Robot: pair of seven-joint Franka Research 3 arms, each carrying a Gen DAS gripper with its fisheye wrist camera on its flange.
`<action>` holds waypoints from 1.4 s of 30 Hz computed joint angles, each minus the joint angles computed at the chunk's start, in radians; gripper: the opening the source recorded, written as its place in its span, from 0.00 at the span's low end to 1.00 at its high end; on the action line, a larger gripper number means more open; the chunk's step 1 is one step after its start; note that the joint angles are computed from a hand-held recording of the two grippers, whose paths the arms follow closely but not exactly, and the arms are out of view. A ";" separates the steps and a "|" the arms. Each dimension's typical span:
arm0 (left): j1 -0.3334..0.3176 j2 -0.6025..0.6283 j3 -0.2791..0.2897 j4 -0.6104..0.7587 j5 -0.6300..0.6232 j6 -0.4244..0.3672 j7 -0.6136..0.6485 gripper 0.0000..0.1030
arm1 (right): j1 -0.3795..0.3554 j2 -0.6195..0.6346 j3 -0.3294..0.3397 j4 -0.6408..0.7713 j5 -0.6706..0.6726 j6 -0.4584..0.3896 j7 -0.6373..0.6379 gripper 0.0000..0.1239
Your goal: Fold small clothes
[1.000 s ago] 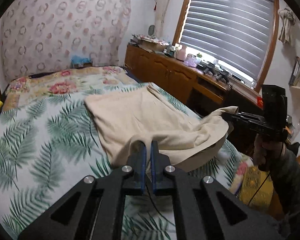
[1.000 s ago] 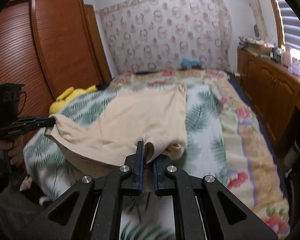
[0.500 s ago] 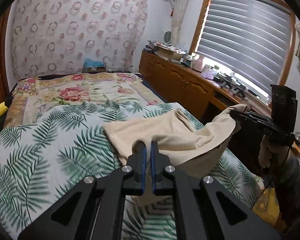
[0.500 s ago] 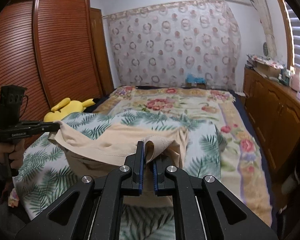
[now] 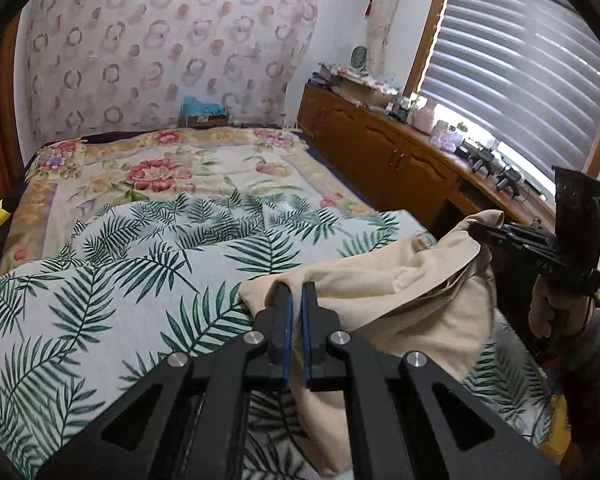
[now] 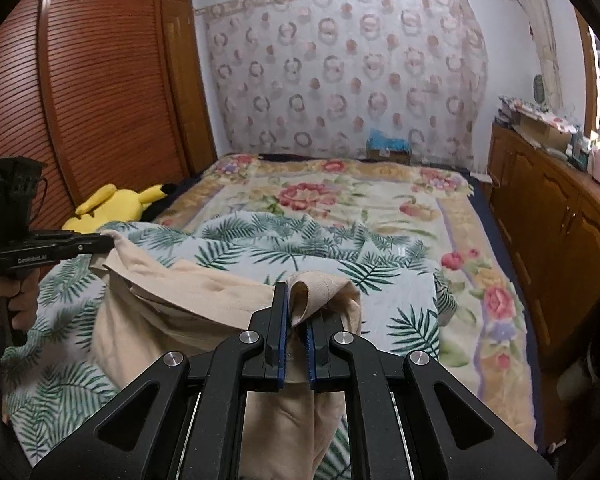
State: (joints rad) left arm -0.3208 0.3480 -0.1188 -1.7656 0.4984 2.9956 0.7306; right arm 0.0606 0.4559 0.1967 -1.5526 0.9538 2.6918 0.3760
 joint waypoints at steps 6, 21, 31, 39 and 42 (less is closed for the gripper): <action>0.033 0.050 -0.038 0.036 -0.070 -0.043 0.057 0.03 | 0.040 0.084 -0.040 0.081 -0.145 -0.009 0.146 0.07; 0.075 -0.054 -0.083 -0.125 -0.115 -0.079 0.168 0.45 | 0.011 0.005 -0.042 -0.054 -0.282 0.062 0.160 0.37; 0.072 0.058 -0.094 0.026 -0.193 -0.146 0.277 0.45 | 0.053 0.119 -0.075 0.072 -0.434 -0.002 0.236 0.38; 0.079 0.144 -0.089 0.153 -0.239 -0.155 0.323 0.45 | 0.023 0.245 -0.021 0.290 -0.429 -0.097 0.220 0.16; 0.075 0.165 -0.076 0.183 -0.238 -0.162 0.319 0.45 | -0.007 0.295 0.010 0.386 -0.374 -0.188 0.218 0.02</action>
